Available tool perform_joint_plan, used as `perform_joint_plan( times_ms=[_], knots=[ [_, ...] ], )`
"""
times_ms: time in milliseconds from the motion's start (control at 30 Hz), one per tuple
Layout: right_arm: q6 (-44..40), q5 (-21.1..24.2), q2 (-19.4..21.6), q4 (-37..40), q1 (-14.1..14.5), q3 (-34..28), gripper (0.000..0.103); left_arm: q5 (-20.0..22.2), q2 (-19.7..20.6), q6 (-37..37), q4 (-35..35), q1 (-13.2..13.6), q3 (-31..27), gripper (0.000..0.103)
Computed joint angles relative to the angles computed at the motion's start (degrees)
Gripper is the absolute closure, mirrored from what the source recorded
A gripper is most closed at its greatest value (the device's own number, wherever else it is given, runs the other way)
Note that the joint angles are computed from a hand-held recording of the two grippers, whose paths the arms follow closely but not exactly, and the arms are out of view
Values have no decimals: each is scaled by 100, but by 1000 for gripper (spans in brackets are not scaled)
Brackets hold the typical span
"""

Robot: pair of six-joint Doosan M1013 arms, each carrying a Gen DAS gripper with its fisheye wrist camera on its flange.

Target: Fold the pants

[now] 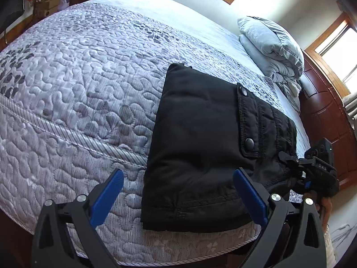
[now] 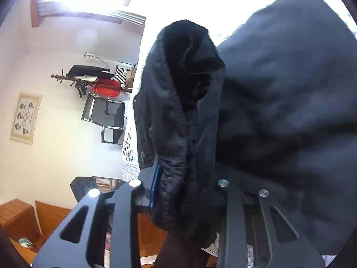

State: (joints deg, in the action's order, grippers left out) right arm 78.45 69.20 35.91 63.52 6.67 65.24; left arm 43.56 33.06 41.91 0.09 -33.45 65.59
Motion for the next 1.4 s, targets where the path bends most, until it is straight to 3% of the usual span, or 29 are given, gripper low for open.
perform_joint_plan(
  times_ms=[533,900,1400],
  knots=[
    [-467,383,-290,637,-140,-357,80,-263,-174,-460,129,12,147,4],
    [-505,435,-387,401,-343,-626,80,-303,-92,-24,-109,-67,-87,4],
    [-190,100,-450,310,-648,64,80,-77,137,627,-309,-207,-608,4]
  ],
)
